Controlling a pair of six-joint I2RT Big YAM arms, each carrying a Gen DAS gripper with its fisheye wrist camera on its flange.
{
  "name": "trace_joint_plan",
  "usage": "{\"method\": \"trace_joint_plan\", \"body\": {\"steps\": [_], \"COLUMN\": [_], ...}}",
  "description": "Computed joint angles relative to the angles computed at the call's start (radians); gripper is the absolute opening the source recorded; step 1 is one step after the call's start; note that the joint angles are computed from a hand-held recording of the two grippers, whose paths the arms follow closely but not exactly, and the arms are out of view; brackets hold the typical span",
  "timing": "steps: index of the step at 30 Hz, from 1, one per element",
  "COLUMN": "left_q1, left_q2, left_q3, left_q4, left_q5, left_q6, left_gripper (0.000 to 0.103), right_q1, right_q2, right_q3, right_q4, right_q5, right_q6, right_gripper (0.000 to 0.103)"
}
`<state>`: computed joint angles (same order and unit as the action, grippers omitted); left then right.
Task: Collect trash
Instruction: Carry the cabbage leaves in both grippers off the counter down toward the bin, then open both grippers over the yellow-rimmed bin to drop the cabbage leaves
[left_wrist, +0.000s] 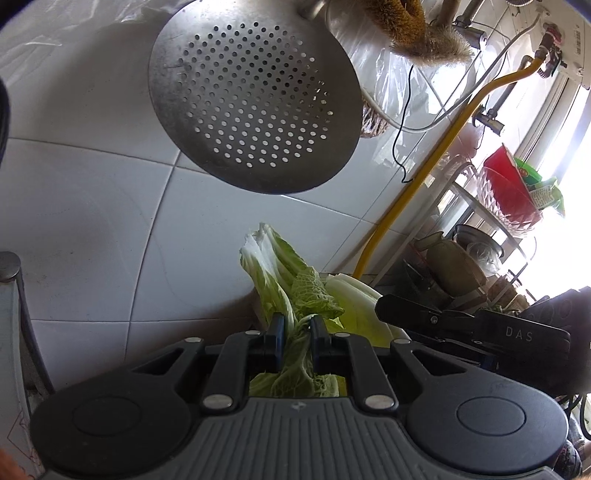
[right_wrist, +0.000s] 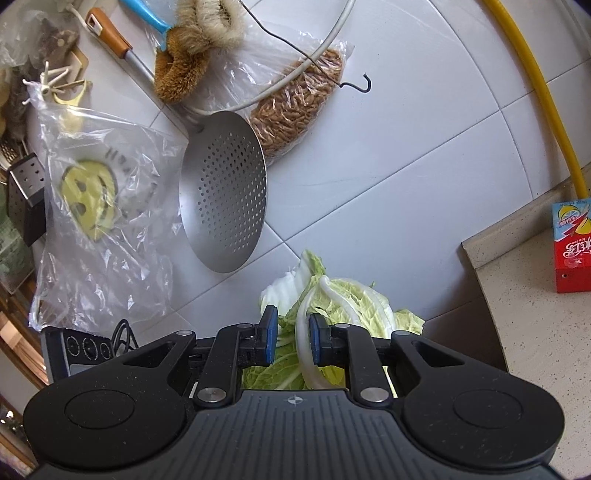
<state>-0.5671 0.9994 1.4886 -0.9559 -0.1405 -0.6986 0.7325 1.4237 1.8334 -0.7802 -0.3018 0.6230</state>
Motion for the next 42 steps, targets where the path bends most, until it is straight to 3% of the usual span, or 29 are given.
{"method": "trace_joint_plan", "body": {"steps": [13,23,26,28,29,35,38,42], "left_q1": [0.031,0.079,0.076,0.079,0.083,0.085,0.082,0.095], "left_q2": [0.038,0.157,0.203,0.234,0.252,0.233,0.221,0.203], "left_q3": [-0.043,-0.081,-0.092,-0.087,-0.077,-0.085,-0.063,-0.040], "left_q4": [-0.075,-0.169,-0.192,-0.208,-0.229,-0.211,-0.205,-0.214], "left_q5": [0.018,0.027,0.009,0.004,0.002,0.033,0.035,-0.030], "left_q6": [0.008,-0.013,0.002,-0.005,-0.009,-0.022,-0.017,-0.044], "left_gripper": [0.012,0.013,0.015,0.021,0.022,0.028,0.028,0.028], "right_q1": [0.030,0.024,0.023,0.022,0.022,0.012,0.001,0.000], "right_q2": [0.062,0.156,0.200,0.224,0.234,0.220,0.194,0.213], "right_q3": [-0.012,-0.031,-0.033,-0.040,-0.047,-0.120,-0.147,-0.149], "right_q4": [-0.028,-0.106,-0.135,-0.140,-0.138,-0.110,-0.056,0.001], "right_q5": [0.025,0.055,0.059,0.044,0.042,0.040,0.007,-0.006], "right_q6": [0.022,0.006,0.006,-0.005,0.001,0.063,0.102,0.166], "right_gripper": [0.024,0.027,0.045,0.067,0.071,0.072,0.079,0.099]}}
